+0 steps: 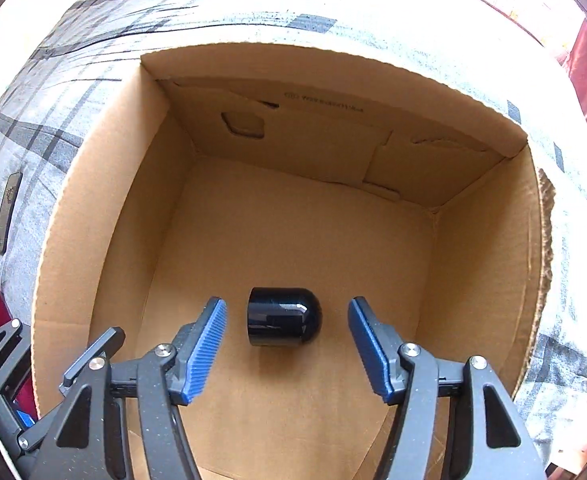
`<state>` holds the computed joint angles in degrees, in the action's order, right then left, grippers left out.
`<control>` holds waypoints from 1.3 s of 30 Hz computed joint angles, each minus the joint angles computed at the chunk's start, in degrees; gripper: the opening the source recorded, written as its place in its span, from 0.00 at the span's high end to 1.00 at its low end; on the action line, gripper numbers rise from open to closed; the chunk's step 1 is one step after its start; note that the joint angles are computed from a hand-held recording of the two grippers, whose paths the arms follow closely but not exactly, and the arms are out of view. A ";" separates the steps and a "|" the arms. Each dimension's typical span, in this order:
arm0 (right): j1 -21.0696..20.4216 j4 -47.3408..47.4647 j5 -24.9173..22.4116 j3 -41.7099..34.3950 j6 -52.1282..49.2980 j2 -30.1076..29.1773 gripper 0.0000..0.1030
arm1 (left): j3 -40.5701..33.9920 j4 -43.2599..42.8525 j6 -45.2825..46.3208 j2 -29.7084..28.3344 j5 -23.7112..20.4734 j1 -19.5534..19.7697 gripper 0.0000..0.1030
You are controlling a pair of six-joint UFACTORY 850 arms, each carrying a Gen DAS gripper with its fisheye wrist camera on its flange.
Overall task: Organize rigid objects
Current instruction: 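Carry the black cylinder into the box and release it with the right tool, then move the right tool back over the remaining items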
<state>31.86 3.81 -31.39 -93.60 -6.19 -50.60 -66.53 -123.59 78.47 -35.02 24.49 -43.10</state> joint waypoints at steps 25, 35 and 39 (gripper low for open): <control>-3.95 -4.07 7.01 13.51 5.52 15.44 0.00 | -1.23 -2.69 2.92 -0.96 0.55 0.11 0.81; -9.46 -8.31 8.67 16.80 10.91 18.52 0.00 | -1.18 -3.16 3.22 -0.99 0.22 0.24 0.81; -11.77 -9.91 8.77 17.57 13.17 18.46 0.00 | -1.20 -3.39 3.36 -1.00 0.15 0.27 0.81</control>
